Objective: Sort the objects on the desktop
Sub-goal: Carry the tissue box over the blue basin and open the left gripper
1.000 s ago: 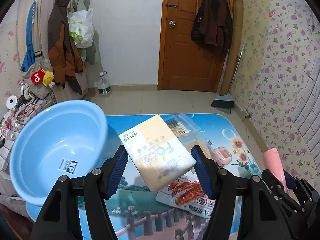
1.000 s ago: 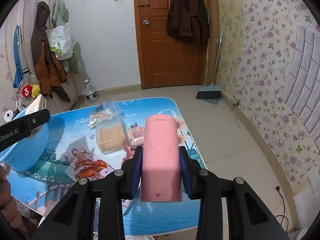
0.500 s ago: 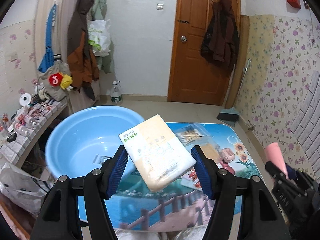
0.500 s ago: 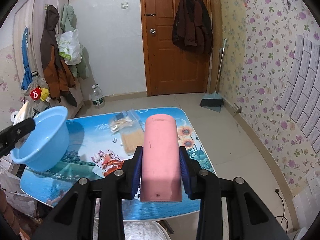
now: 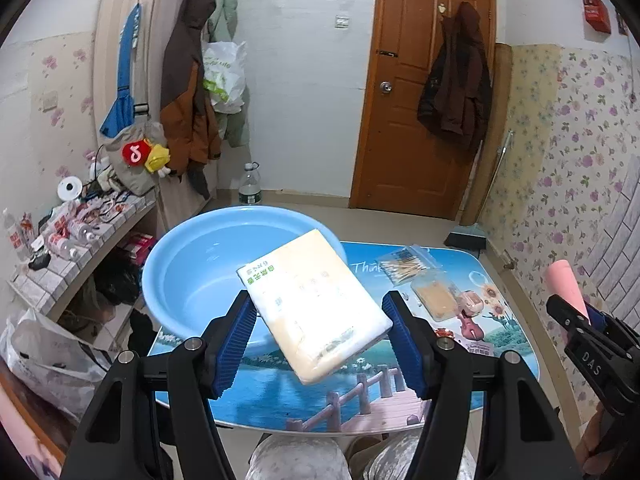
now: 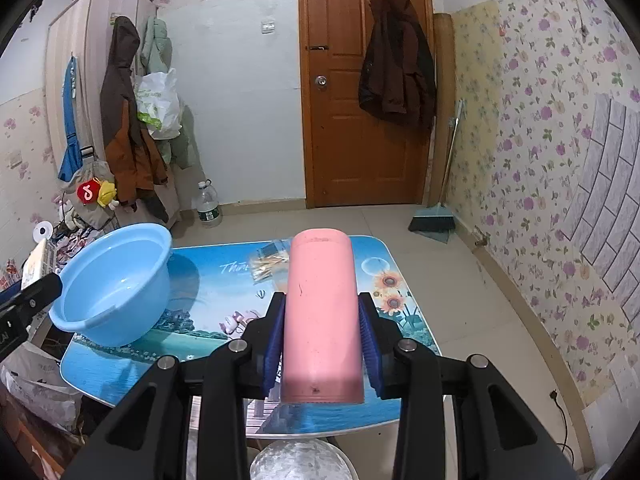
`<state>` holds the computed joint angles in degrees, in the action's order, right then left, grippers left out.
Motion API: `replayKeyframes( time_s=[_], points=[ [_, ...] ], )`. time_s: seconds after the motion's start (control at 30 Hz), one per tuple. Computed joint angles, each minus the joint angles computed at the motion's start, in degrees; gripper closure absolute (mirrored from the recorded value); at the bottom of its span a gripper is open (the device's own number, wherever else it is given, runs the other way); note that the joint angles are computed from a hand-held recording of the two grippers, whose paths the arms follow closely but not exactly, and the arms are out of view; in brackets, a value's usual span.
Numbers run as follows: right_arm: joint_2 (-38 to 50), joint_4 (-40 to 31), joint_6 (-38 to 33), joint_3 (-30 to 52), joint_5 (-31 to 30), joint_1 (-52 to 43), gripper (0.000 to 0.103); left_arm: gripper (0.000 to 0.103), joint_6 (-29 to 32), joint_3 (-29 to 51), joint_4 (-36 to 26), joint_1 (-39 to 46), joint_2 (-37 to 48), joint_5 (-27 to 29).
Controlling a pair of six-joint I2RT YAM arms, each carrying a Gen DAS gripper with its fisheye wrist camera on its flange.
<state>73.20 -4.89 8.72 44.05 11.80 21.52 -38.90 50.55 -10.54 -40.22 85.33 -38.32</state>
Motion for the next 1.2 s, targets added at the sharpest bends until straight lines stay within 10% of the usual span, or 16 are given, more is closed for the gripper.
replayKeyframes(
  time_s=[1.2],
  points=[
    [12.1, 1.2, 4.5, 8.0, 5.9, 12.3, 0.067, 0.040, 4.3, -12.1, 0.8, 12.2, -12.4, 3.2]
  ],
)
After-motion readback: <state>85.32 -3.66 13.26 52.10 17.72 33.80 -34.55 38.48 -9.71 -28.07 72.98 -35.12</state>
